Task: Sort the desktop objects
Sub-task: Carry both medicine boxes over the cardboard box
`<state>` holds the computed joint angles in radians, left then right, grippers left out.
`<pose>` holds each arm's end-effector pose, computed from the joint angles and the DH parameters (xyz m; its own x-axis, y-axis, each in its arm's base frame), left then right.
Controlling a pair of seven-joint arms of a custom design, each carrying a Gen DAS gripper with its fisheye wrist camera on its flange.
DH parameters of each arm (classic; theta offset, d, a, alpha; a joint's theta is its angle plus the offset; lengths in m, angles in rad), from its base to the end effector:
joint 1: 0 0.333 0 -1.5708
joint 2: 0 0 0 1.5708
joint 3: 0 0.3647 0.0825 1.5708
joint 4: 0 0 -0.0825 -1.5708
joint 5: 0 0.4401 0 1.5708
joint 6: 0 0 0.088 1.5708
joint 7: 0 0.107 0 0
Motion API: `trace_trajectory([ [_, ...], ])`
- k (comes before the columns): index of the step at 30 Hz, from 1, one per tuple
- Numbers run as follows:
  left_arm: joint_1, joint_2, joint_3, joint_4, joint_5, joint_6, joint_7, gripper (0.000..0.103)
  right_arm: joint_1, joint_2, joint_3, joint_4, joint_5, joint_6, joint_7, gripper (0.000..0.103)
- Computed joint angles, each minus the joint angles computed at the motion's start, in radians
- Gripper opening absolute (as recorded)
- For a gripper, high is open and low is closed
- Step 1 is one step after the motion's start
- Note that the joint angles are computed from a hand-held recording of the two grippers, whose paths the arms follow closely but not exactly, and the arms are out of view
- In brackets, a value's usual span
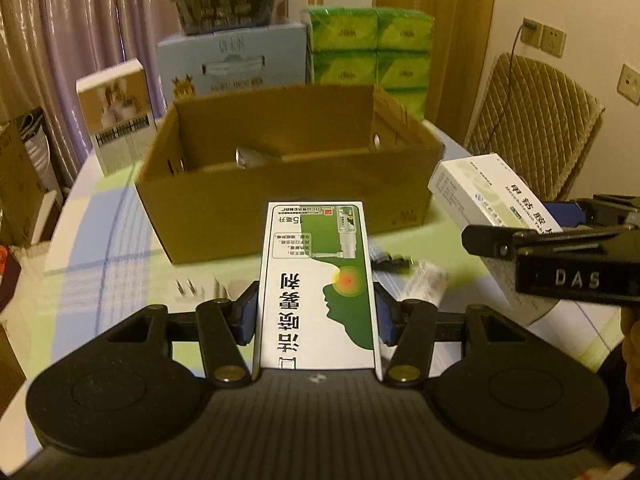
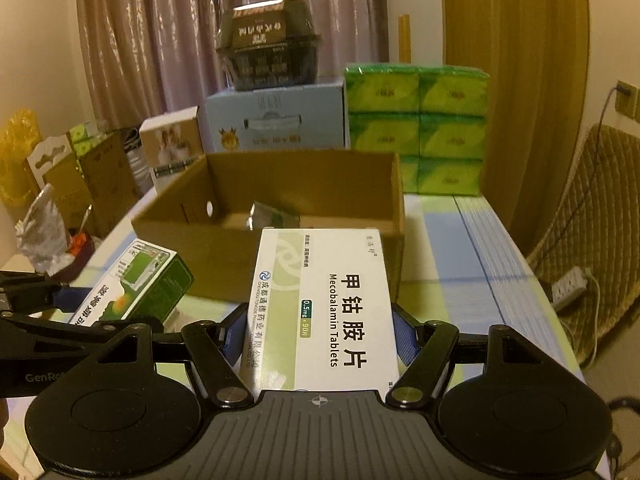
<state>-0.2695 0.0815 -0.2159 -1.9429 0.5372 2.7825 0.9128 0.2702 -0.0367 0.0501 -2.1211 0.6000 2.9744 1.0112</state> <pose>0.5910 -0.3328 0.5499 -0.2486 -0.9686 0.0014 -0.6621 0.1689 -0.7301 0.6059 0.1603 0.5467 0.3646 -0.9275 -0.0821 -0.5882 -0.1611 -0.7925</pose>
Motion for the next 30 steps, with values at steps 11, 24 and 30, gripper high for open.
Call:
trace_trajectory([
  [11,0.017,0.07,0.017,0.166,-0.042,-0.068,0.102,0.051,-0.022,0.119,0.014,0.184,-0.069,-0.062,0.017,0.068],
  [24,0.024,0.235,0.033,0.406,-0.128,-0.15,0.238,0.051,-0.06,0.292,0.023,0.452,-0.141,-0.14,0.061,0.068],
  [30,0.029,0.346,0.045,0.572,-0.176,-0.199,0.277,0.05,-0.056,0.412,0.01,0.608,-0.208,-0.201,0.132,0.068],
])
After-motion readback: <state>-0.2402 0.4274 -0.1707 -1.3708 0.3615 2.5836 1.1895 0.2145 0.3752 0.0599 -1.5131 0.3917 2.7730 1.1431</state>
